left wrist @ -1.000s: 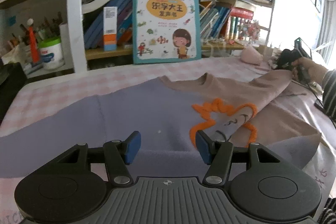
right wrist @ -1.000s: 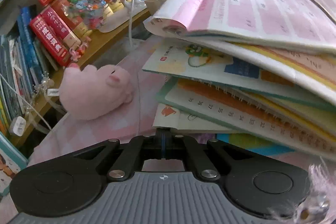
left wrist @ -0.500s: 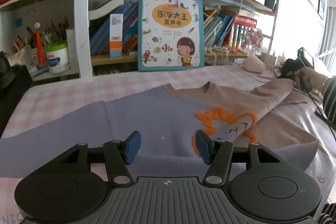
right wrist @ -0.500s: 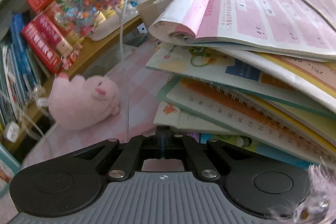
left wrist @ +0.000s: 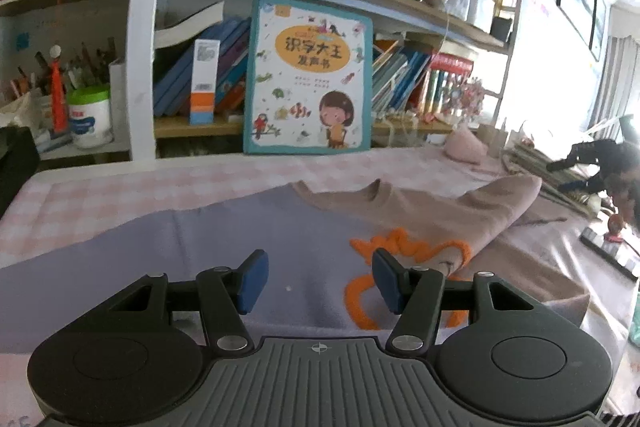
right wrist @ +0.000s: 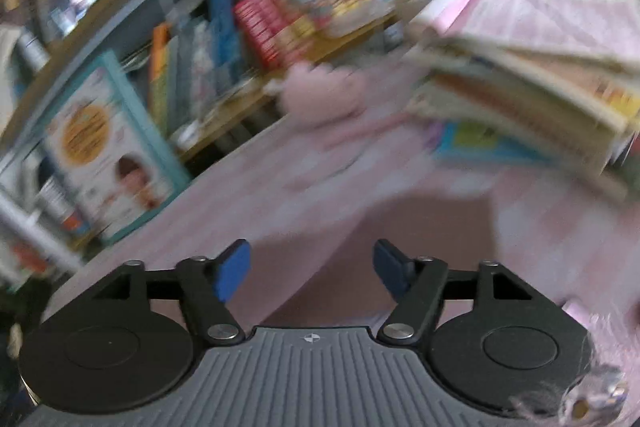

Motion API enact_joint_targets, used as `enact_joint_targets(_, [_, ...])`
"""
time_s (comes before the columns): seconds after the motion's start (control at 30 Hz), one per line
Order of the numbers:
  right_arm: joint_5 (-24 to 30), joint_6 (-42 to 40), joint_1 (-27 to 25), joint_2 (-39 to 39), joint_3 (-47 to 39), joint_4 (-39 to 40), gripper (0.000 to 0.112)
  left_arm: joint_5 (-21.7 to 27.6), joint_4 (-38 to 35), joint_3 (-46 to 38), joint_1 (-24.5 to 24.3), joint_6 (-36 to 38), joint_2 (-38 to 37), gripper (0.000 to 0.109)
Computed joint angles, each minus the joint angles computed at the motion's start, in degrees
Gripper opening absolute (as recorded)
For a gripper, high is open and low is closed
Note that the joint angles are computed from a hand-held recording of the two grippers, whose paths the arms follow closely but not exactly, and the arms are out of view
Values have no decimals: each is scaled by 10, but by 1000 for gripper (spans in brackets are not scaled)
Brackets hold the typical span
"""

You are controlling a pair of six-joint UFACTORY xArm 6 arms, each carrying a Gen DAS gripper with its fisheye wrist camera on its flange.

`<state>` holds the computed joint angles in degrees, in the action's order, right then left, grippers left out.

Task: Fold clothes
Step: 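Grasp the sweatshirt hem with the right tool and smooth it flat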

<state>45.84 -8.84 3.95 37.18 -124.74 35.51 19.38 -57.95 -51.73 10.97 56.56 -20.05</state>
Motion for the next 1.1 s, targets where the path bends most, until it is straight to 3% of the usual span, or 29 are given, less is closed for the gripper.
enact_joint_targets(0.13, [-7,-71,27,-68,106,46,67,-14,15,16,0,-6,-18,59])
enact_joint_targets(0.2, [12,-106,42,-68,108,54,67,-24,47,26,4,-36,-25,59])
enact_joint_targets(0.47, [45,-172,97,-81,142,-42,64,-33,99,50,25,-106,-32,59])
enact_joint_targets(0.53, [34,-199,102,-98,173,-48,54,-30,103,52,28,-110,-30,59])
enact_joint_targets(0.6, [53,-221,99,-100,171,-47,4,-29,108,50,30,-113,-23,59])
enact_joint_targets(0.67, [90,-200,84,-103,161,-12,4,-32,112,47,33,-121,-15,59])
enact_joint_targets(0.87, [120,-248,67,-240,288,129,3,-20,124,45,47,-136,-9,59])
enact_joint_targets(0.97, [118,-245,68,-273,322,78,4,-10,141,43,51,-148,-2,59])
enact_joint_targets(1.1, [192,-243,68,-254,304,12,5,-5,156,46,46,-143,-5,59])
